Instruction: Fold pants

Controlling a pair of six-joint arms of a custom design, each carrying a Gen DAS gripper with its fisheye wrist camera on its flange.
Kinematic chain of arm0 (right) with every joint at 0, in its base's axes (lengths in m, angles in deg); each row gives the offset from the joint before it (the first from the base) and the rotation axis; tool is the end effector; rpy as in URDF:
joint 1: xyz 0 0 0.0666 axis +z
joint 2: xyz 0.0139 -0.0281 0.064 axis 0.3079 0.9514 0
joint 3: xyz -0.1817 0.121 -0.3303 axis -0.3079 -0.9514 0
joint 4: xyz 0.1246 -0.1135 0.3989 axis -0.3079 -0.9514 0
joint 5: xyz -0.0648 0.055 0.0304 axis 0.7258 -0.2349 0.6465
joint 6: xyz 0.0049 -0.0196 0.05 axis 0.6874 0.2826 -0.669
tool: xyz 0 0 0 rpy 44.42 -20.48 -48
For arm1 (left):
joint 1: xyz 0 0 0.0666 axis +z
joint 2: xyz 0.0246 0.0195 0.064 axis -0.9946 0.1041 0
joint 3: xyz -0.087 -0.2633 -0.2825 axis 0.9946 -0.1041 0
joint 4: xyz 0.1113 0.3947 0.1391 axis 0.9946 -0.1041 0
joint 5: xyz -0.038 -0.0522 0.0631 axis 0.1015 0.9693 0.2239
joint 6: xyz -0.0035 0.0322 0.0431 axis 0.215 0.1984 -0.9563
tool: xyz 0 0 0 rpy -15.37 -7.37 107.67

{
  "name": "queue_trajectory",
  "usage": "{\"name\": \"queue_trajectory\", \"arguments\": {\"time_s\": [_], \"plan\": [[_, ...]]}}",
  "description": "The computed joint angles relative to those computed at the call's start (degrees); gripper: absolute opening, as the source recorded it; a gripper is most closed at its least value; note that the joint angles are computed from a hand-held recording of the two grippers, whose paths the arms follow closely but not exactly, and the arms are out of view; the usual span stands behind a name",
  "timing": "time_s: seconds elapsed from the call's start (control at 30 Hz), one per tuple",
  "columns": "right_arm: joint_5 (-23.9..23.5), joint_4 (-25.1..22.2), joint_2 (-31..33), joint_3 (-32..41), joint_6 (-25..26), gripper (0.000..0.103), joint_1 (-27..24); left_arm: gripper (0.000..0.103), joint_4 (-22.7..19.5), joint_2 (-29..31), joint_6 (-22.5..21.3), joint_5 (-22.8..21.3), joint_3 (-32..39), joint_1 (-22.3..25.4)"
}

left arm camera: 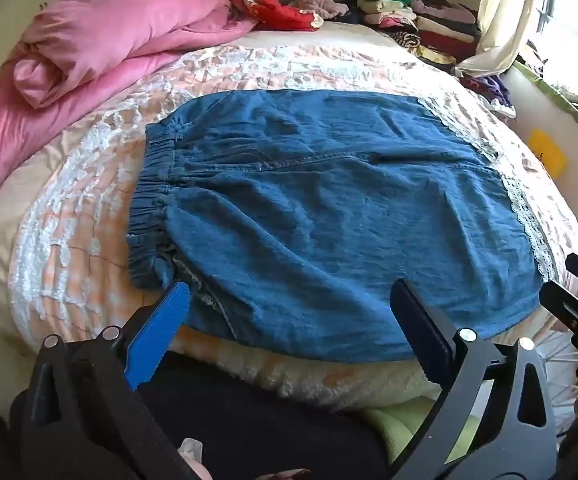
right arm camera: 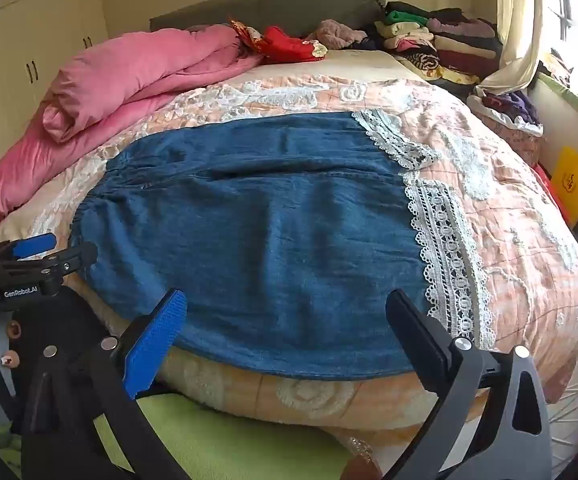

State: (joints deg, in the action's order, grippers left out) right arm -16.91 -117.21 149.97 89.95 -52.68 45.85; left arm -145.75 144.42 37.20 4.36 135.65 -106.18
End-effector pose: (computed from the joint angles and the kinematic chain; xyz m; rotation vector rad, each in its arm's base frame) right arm 0.4763 0.2435 0.5084 -0.0606 2.3728 0.1584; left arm 0.5259 -0.2103 0.5081 0.1400 2.4624 -0.1224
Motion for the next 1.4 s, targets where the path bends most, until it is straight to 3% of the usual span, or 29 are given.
{"name": "queue_trajectory", "arguments": {"time_s": [1.4], "plan": [[0.6, -1.0, 0.8, 1.3, 1.2, 0.099, 1.0, 0.094, -0.5, -0.4, -0.7, -0.8, 0.8, -0.6]]}}
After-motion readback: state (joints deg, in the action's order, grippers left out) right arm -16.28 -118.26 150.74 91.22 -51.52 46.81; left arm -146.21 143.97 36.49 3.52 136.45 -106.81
